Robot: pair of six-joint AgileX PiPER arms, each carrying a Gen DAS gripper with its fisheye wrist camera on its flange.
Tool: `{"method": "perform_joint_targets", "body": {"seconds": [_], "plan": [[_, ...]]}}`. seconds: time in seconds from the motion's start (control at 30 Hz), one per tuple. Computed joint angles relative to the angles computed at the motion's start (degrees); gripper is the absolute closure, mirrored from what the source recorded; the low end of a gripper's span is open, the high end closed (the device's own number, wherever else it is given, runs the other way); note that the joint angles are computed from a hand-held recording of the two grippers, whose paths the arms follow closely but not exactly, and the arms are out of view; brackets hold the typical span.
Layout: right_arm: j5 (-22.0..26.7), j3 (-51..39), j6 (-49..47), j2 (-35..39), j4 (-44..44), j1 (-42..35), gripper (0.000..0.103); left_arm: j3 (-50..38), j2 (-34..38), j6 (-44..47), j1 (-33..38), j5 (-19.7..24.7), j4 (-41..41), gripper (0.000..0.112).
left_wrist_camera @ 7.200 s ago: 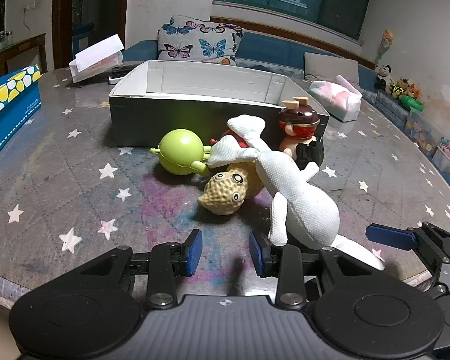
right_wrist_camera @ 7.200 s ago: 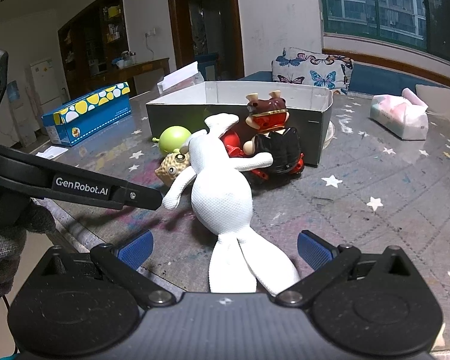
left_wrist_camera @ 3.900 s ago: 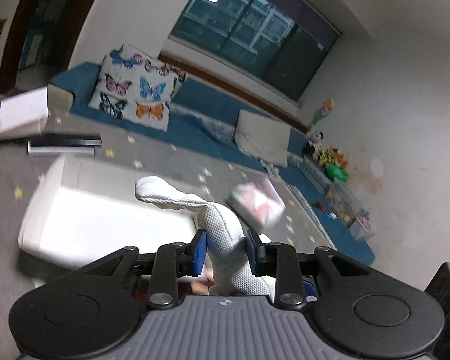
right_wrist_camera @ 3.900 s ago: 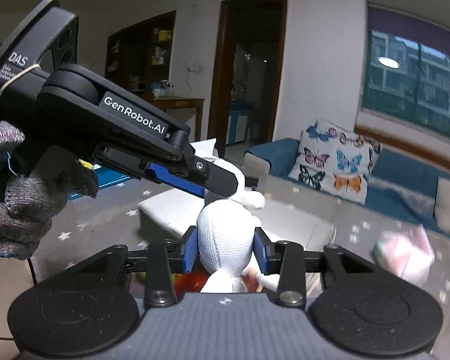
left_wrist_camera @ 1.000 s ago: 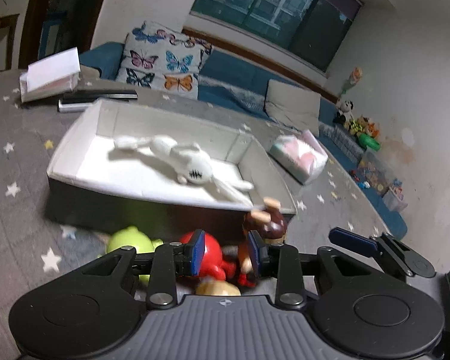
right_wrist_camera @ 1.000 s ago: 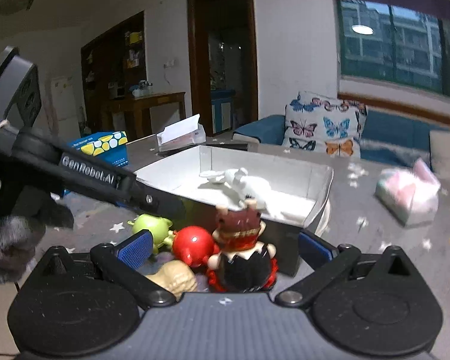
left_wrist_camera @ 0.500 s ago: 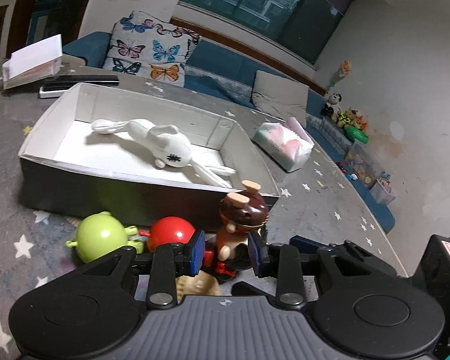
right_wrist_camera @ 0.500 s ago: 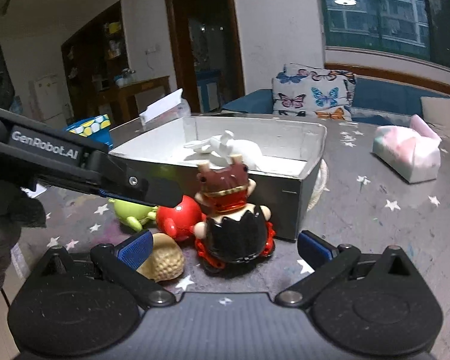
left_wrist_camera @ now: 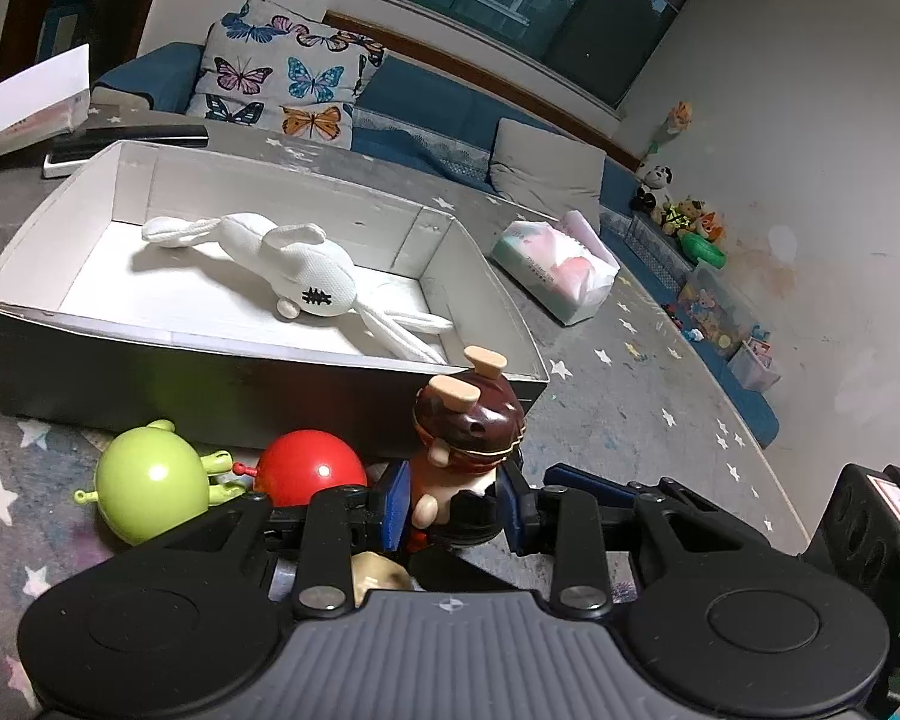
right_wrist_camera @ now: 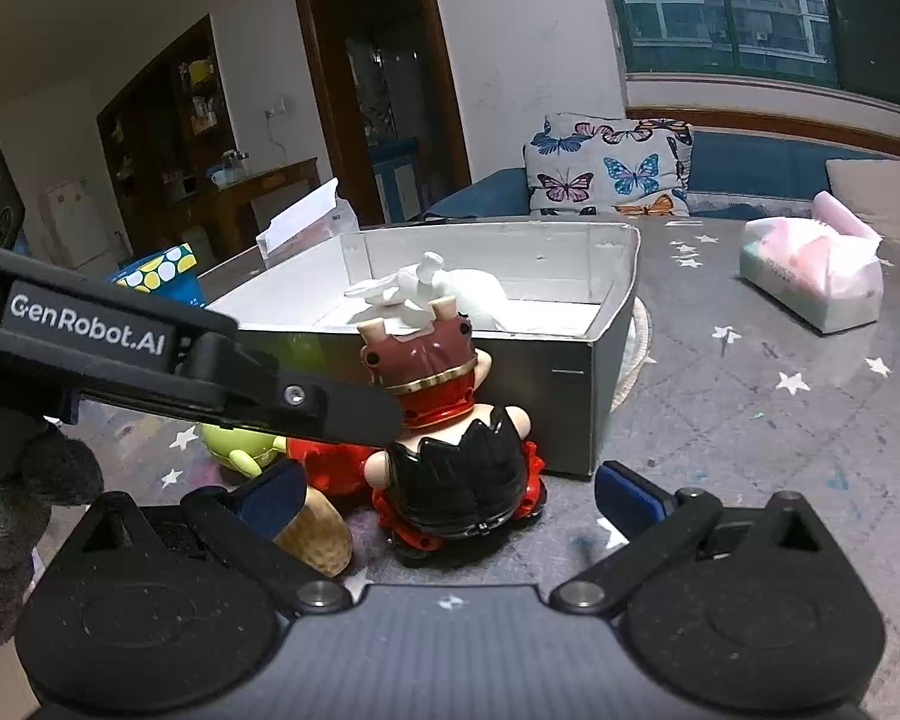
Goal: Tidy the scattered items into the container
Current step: 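Close the left gripper on the brown-hat figurine while the right gripper grasps its skirt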
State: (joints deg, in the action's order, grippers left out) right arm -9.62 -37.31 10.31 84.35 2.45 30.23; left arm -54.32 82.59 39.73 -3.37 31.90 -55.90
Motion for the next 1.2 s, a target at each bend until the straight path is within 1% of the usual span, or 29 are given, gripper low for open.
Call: {"method": "perform_joint_targets", "body": {"seconds": [0.07, 0.1, 0.23, 0.33, 0.47, 0.57, 0.7, 0.9, 1.07, 1.2], "plan": [[-1.2, -0.3, -5.1, 0.8, 6.0, 0.6, 0.000, -0.2, 0.6, 0.5, 0.0, 0.2, -0.9, 0.078], [-1.4, -0.5, -5.3, 1.1, 6.7, 0.7, 0.000, -0.4, 0.8, 0.5, 0.0, 0.2, -1.2, 0.078], [-1.3, -1.7, -1.3, 2.6, 3.7, 0.1, 0.000, -0.5, 1.6, 0.4, -0.3, -0.2, -2.1, 0.078], [-1.5, -2.1, -0.4, 3.4, 2.7, 0.1, 0.000, -0.2, 1.9, 1.9, 0.1, -0.2, -3.8, 0.078], [-1.4, -2.7, 3.9, 4.4, -1.8, -0.2, 0.001, -0.1, 2.1, 3.2, 1.1, 0.9, -5.4, 0.078], [-1.6, -3.1, 4.6, 5.1, -2.8, 0.0, 0.005, 0.4, 2.0, 4.5, 1.4, 1.0, -6.7, 0.078], [-1.7, -3.4, 8.7, 5.7, -7.2, -0.3, 0.008, 1.0, 1.7, 5.5, 1.7, 1.1, -7.5, 0.078], [-2.4, -3.3, 18.8, 5.7, -17.3, -1.4, 0.016, 0.6, 1.9, 6.3, 1.9, 1.7, -7.9, 0.078], [-2.1, -3.3, 16.1, 5.5, -15.5, -1.1, 0.018, 0.3, 2.6, 6.8, 2.2, 3.0, -9.1, 0.080], [-2.6, -3.0, 23.9, 5.3, -23.6, -2.2, 0.017, 0.2, 3.1, 6.9, 3.1, 4.4, -10.0, 0.080]]}}
